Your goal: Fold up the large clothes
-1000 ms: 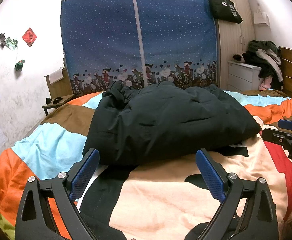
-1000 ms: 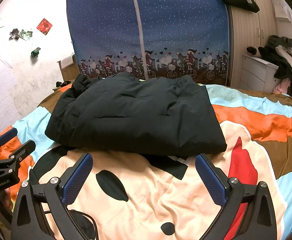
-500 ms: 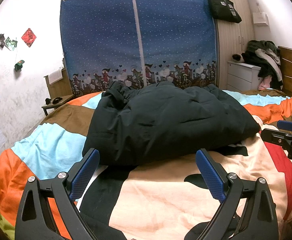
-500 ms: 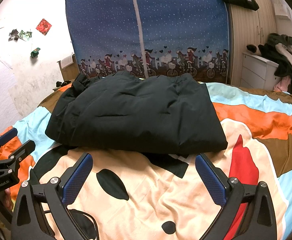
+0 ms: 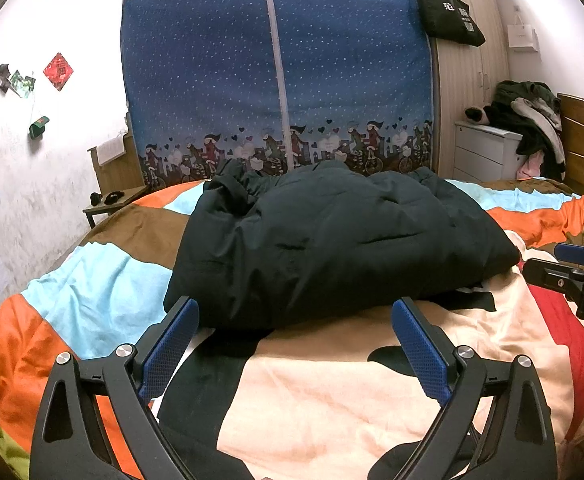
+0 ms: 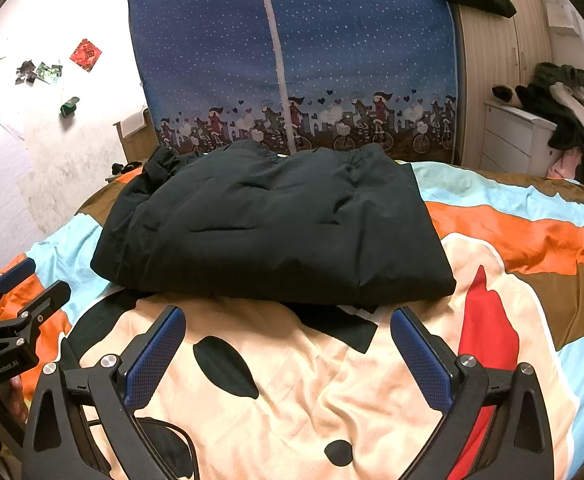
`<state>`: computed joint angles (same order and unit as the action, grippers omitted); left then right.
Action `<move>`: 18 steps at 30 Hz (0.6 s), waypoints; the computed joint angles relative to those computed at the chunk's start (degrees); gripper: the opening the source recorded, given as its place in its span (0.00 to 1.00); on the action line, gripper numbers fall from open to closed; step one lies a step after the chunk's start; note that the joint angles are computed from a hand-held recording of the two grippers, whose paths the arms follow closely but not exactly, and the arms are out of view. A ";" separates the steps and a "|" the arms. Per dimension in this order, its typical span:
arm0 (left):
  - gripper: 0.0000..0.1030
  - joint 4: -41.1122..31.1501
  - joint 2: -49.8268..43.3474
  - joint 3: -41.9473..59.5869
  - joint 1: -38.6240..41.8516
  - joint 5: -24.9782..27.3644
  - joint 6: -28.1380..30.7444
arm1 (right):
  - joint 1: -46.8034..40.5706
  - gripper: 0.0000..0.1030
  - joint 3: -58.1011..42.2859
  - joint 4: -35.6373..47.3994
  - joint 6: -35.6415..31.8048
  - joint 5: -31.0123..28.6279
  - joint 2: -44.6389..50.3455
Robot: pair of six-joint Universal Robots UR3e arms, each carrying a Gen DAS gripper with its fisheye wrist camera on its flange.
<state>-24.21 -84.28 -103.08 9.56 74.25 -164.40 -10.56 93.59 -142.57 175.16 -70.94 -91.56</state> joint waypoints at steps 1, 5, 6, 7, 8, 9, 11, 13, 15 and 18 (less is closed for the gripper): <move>0.92 -0.52 0.12 0.07 0.31 -0.72 0.12 | 0.26 1.00 0.44 -0.18 0.17 -0.22 -0.30; 0.92 -3.12 0.80 0.12 1.21 -2.90 0.86 | 0.05 1.00 -0.06 0.11 -0.01 -0.03 0.03; 0.92 -2.85 0.79 0.07 0.70 -2.17 1.05 | 0.03 1.00 -0.19 0.13 0.02 -0.03 0.13; 0.92 -2.72 0.86 -0.05 0.49 -2.01 1.14 | 0.21 1.00 0.26 -0.02 0.12 -0.16 -0.19; 0.92 -2.54 1.11 -0.41 0.57 -2.11 1.17 | 0.13 1.00 -0.12 0.08 0.11 -0.10 0.08; 0.92 -2.01 1.23 -0.64 0.39 -1.69 0.79 | 0.12 1.00 -0.28 0.13 0.12 -0.12 0.20; 0.92 -1.17 0.98 -0.80 -0.14 -0.56 0.22 | 0.22 1.00 -0.21 0.11 0.21 -0.23 0.14; 0.92 -1.03 0.77 -0.65 -0.47 0.26 -0.26 | 0.35 1.00 0.12 -0.03 0.36 -0.31 -0.08; 0.92 -1.53 0.71 -0.48 -0.36 0.36 -0.52 | 0.14 1.00 -0.40 0.25 0.19 -0.14 0.24; 0.92 -1.71 0.70 -0.48 -0.22 0.56 -0.60 | 0.11 1.00 -0.46 0.30 0.18 -0.09 0.26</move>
<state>-25.92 -83.58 -103.56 9.35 74.81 -165.00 -10.45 93.13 -142.27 175.34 -71.04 -91.29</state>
